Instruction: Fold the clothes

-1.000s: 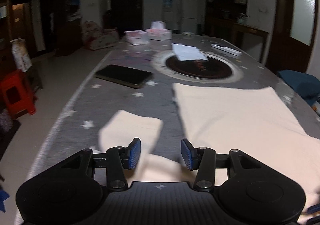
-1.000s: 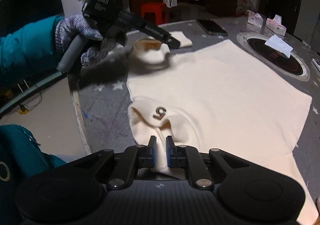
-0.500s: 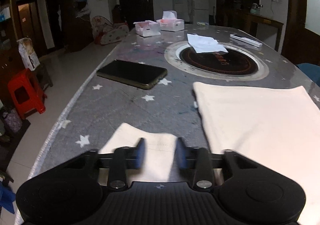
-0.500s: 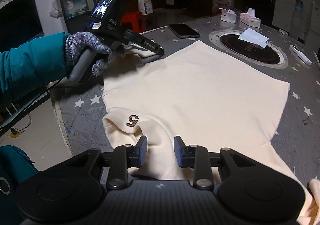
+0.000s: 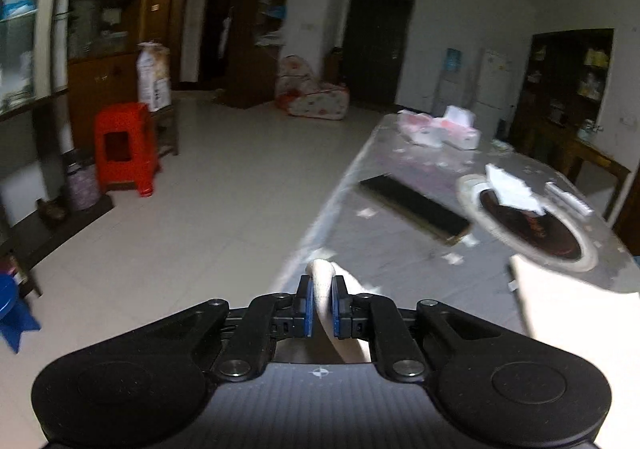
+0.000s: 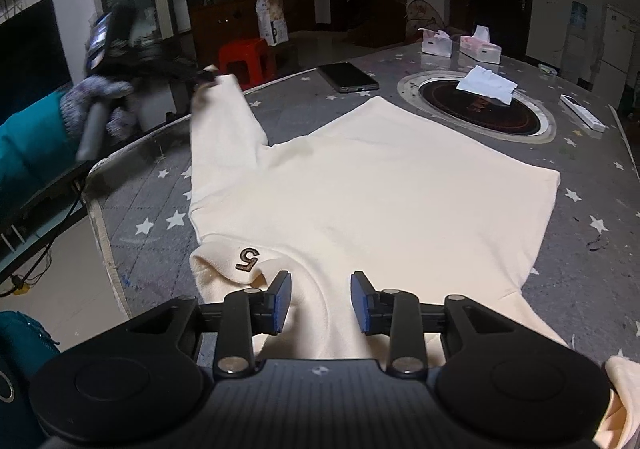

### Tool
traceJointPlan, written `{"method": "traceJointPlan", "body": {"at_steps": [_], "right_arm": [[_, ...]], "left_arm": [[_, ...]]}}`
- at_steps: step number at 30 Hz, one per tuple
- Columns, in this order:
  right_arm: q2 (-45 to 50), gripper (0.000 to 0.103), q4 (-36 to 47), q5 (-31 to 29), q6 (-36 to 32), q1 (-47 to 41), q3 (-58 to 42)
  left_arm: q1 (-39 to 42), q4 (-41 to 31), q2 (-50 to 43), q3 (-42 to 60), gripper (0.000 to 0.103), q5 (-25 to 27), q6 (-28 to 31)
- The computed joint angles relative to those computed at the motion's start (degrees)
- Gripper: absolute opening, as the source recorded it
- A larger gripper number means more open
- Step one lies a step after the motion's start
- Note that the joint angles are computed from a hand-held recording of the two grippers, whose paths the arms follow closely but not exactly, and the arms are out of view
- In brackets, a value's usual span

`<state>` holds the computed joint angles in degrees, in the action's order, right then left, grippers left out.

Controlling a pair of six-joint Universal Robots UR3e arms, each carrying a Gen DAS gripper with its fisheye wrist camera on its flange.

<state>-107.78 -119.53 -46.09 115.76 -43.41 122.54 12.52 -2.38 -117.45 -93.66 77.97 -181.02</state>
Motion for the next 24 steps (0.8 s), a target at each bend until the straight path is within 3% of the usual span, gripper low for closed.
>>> {"method": "traceJointPlan", "body": {"at_steps": [7,11,17,24], "right_arm": [[-1.1,0.039,-1.3,-0.9,1.4,-0.1,1.2],[-2.3,0.039,-1.2,-1.4,1.8,-0.8,2.1],[-6.4,0.039,2.1,0.4,1.0,-4.9,3.8],[-9.4,0.039,2.7,0.2,1.9,-11.4,6.3]], "left_arm": [[3.3,2.8,0.8,-8.2,0.015,-0.7,1.8],[2.5,1.8,0.4,-6.3,0.027,2.6,1.0],[0.8,3.3,3.5,-8.1,0.027,4.9,0.0],[-3.3,1.3,11.4,-14.2,0.027,-6.9,2.0]]}}
